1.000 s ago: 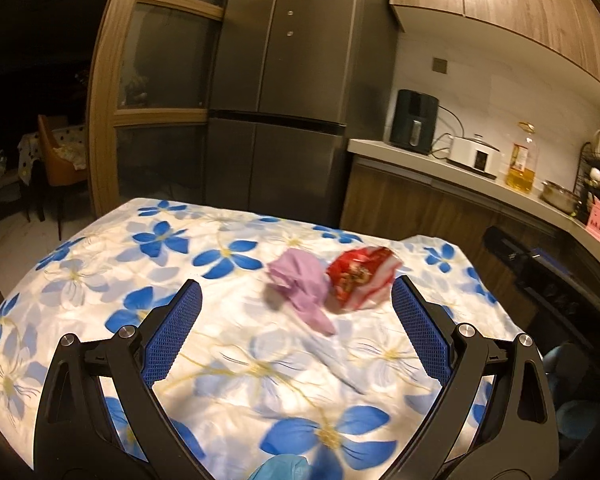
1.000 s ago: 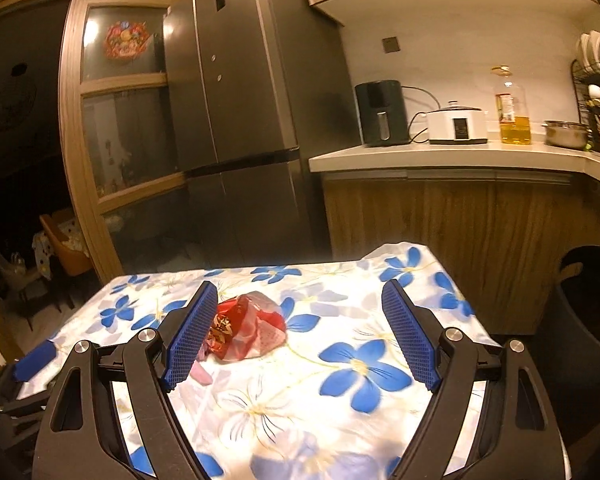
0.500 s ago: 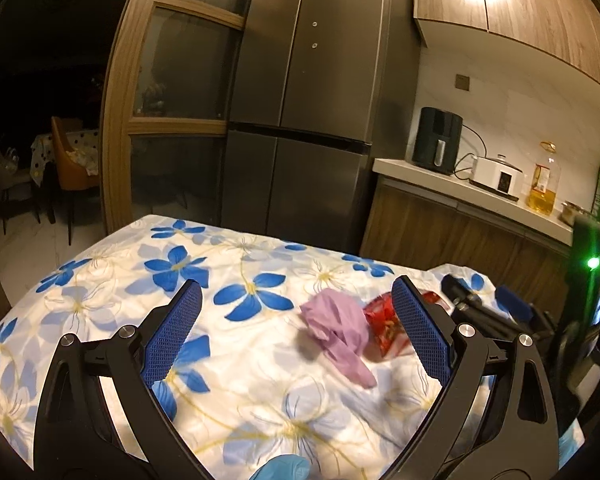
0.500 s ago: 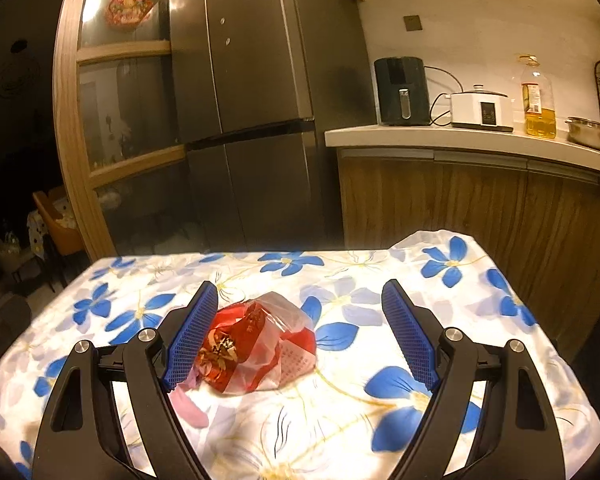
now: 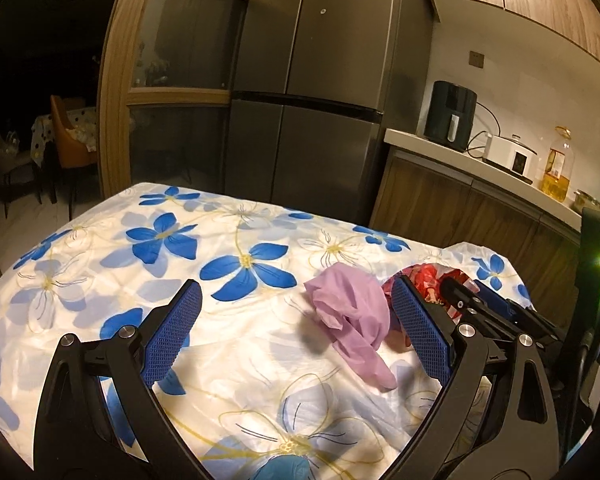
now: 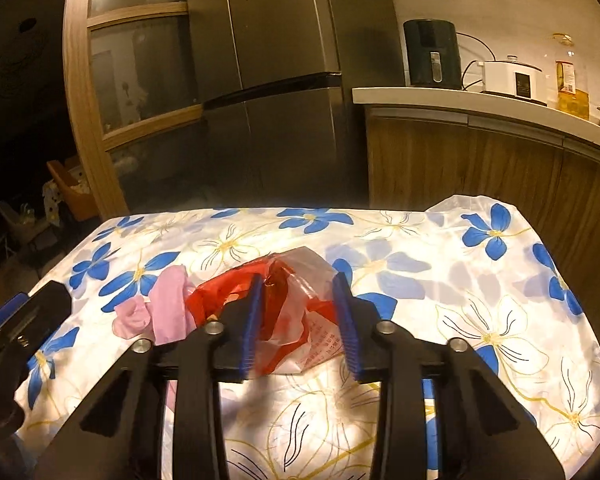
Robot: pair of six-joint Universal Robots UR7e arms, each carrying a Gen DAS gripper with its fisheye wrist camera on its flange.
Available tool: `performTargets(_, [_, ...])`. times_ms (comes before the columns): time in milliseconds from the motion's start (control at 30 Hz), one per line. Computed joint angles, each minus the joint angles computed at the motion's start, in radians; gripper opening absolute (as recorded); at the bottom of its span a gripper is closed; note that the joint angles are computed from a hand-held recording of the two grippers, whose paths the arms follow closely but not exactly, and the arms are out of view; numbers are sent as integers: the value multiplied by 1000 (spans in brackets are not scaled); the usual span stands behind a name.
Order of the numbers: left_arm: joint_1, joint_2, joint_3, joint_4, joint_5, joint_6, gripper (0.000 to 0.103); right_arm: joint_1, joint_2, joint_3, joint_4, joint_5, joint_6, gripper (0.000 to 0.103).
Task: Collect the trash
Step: 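Grasp the pink glove with the left tool while the right tool grasps the red snack bag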
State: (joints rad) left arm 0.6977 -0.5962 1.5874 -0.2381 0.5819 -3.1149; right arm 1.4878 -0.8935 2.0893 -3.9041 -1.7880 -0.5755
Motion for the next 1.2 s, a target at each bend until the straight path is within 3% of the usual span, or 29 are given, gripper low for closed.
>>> performTargets(167, [7,28,-41,43,5,-29,94,-17,-25,27,-21,31,54,20])
performTargets(300, [10,63,-90,73,12,-39,94,-41,-67,84,-96,56,118,19])
performTargets(467, [27,124,-180,129,40,-65,93,-75,-96,169,-223,77,132,19])
performTargets(633, [52,187,-282,257,60,-120,75,-119,-129,233,-248,120,177,19])
performTargets(833, [64,188,-285,273,98,-130,57,-105,-130,243,-258,114,157,19])
performTargets(1000, [78,194,-301,307,137,-151,37,-95,-141,273,-287,112,139,19])
performTargets(1200, [103,168,-275,316,236,-191,13,-90,-172,312,-309,108,131,19])
